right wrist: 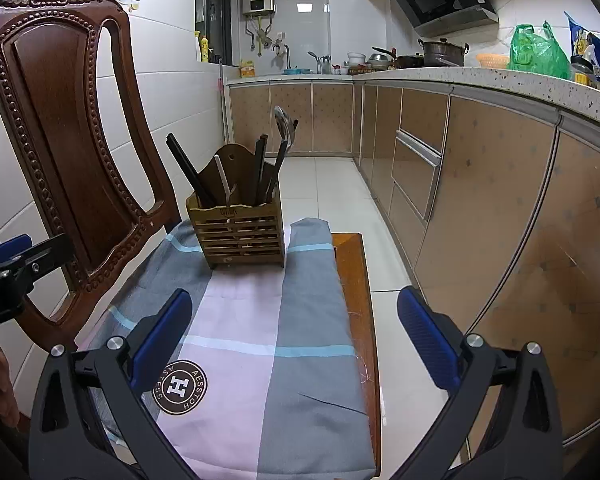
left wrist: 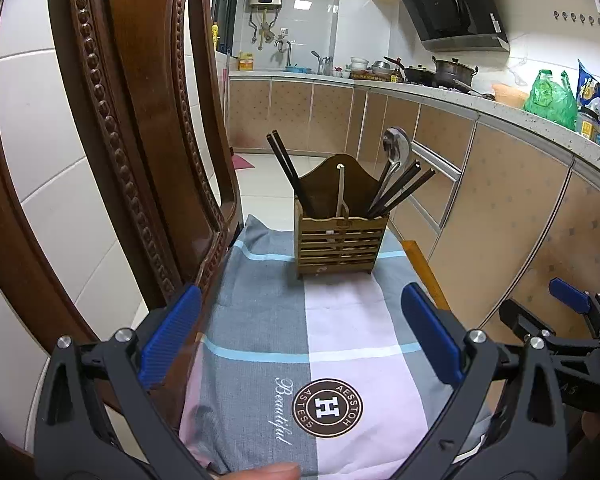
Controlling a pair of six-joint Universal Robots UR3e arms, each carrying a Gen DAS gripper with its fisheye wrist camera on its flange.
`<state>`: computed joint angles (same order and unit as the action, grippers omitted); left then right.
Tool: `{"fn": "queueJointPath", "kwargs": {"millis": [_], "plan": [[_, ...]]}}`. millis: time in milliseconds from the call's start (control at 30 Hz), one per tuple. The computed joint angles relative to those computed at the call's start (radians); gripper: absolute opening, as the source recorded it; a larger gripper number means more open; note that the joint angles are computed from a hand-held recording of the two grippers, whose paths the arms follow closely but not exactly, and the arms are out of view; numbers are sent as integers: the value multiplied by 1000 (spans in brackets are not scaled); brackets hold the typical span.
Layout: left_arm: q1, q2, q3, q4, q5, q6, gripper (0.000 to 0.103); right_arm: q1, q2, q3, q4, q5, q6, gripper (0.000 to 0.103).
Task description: Organize utensils
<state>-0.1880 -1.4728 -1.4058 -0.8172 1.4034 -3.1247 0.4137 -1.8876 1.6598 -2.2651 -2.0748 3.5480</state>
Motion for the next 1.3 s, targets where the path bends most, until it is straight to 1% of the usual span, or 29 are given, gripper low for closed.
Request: {"fn": "queueJointPath", "kwargs": {"millis": [1300], "plan": [[-3, -13, -12, 17, 20, -1, 99, -8, 9, 0, -6, -2, -3, 100]]}}
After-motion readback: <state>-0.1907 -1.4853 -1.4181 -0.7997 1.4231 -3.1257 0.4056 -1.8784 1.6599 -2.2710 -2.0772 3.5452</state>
